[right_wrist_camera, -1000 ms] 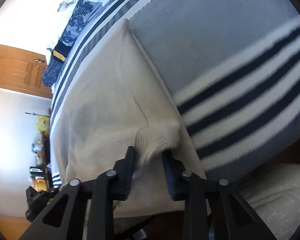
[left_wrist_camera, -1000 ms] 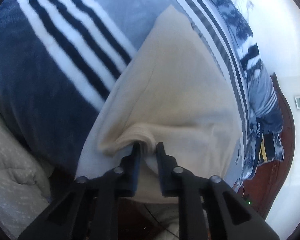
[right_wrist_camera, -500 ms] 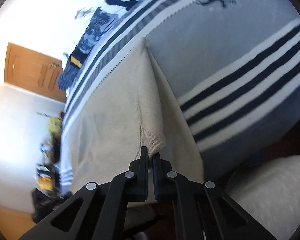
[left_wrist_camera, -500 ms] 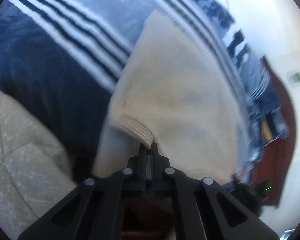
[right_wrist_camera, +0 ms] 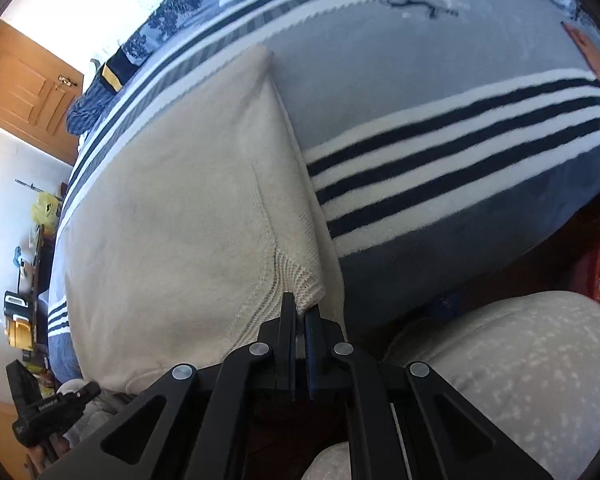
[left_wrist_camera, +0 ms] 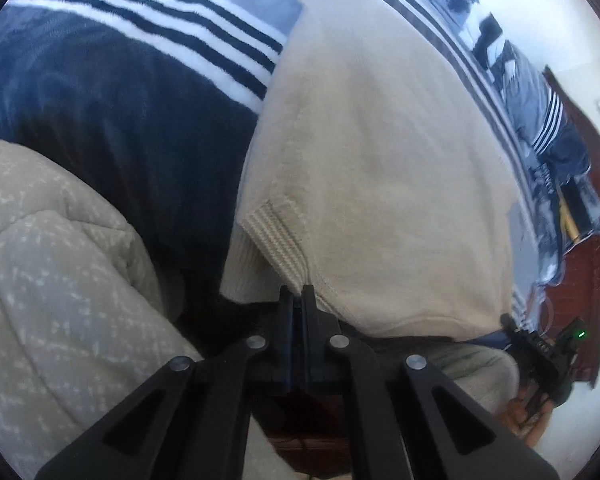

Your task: Fold small clothes

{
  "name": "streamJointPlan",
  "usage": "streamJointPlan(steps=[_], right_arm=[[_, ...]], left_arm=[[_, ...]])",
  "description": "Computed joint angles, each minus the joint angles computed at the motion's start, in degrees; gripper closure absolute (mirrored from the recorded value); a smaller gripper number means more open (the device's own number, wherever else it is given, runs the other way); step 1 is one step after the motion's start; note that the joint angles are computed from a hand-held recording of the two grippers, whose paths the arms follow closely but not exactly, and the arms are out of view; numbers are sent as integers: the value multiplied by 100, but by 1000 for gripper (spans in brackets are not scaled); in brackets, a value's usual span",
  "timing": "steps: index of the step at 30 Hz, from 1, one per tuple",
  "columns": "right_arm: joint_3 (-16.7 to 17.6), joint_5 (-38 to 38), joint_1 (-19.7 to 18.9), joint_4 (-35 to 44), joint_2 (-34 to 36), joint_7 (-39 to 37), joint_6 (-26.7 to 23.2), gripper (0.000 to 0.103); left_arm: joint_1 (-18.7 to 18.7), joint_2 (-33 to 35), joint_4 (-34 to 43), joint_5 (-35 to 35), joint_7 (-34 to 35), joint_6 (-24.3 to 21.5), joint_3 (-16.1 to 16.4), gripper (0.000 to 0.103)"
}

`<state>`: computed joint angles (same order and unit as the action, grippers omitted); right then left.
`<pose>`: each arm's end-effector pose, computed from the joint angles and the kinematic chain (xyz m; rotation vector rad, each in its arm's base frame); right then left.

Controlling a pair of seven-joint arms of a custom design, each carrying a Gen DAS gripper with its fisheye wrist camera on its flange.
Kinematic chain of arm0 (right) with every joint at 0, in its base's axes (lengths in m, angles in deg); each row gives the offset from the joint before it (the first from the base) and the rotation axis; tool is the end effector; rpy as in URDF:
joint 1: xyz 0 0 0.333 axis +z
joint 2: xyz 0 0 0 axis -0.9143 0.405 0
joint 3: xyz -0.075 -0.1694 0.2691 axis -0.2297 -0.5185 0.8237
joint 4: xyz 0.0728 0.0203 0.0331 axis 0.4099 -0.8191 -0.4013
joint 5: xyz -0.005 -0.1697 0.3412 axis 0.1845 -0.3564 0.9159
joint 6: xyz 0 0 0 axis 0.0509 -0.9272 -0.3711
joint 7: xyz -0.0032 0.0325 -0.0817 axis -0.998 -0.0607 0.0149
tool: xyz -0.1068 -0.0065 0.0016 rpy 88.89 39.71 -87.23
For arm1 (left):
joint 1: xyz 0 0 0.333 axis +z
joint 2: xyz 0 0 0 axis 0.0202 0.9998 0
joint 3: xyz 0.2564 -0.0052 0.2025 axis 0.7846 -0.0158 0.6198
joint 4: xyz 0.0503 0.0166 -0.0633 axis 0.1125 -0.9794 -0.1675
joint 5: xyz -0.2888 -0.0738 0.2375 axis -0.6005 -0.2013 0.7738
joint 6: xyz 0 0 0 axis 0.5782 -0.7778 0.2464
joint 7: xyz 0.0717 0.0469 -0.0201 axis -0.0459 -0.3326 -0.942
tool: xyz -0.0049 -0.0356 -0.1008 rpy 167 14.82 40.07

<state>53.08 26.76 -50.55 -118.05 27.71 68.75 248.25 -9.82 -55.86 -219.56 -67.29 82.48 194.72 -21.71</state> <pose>0.4458 0.1894 0.3980 -1.2820 2.2976 -0.0595 0.4926 -0.1796 0.4367 2.3076 -1.7716 0.6409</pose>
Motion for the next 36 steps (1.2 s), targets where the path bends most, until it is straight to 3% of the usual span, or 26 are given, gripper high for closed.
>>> streamJointPlan(steps=[2, 4, 5, 8, 10, 11, 12, 13, 15, 18, 21, 23, 25, 29, 32, 34, 35, 36], right_arm=[[49, -190, -55, -2, -14, 128, -50, 100], [-15, -45, 23, 178, 210, -78, -283, 99], [-52, 47, 66, 288, 311, -176, -441, 99], [-54, -715, 6, 358, 272, 491, -560, 97], [-70, -764, 9, 236, 139, 572, -399, 78], [-71, -755, -13, 120, 49, 638, -195, 69], [-11, -921, -97, 29, -18, 830, -64, 51], [101, -1266, -267, -78, -143, 1163, 96, 41], [306, -1676, -538, -193, -279, 1498, 444, 37], [485, -1897, -737, -100, -262, 1503, 675, 27], [-153, -738, -95, 17, -120, 105, 843, 26], [-719, 571, 492, 459, 188, -1365, 741, 26], [-859, 1450, 577, 829, 445, -2330, 630, 26], [-799, 2449, 123, 1746, 1084, -3526, 86, 26], [-543, 3514, -484, 2667, 1847, -4507, -396, 26], [-488, 3654, -719, 3181, 2316, -4618, -628, 26], [-420, 3773, -866, 3489, 2587, -4727, -823, 26], [-405, 3772, -930, 3690, 2764, -4720, -927, 33]], left_arm=[[53, 220, 137, 160, -247, -148, 9, 100], [124, 354, 237, 791, -907, -380, -29, 103], [146, 340, 216, 759, -900, -360, -36, 103], [157, 110, 84, 725, -749, -168, -65, 102], [128, -50, 18, 995, -826, -20, -81, 98], [86, -133, -17, 993, -746, 90, -81, 87], [43, -214, -51, 981, -678, 207, -75, 75], [24, -312, -97, 1124, -713, 420, -85, 69], [17, -418, -141, 1528, -895, 700, -94, 53], [83, -219, 252, 2163, -1033, 641, -41, 49], [113, 314, 903, 2243, -1082, 581, -25, 48], [228, 760, 1449, 2408, -1019, 486, 12, 46], [350, 1239, 2054, 2487, -976, 291, 6, 46], [611, 2490, 3737, 2456, -927, -353, -101, 46], [738, 3331, 4913, 2373, -947, -894, -181, 46], [798, 3882, 5643, 2289, -936, -1216, -268, 46], [795, 4099, 5929, 2266, -1028, -1365, -277, 50], [853, 4245, 6064, 2141, -1124, -1362, -323, 61]])
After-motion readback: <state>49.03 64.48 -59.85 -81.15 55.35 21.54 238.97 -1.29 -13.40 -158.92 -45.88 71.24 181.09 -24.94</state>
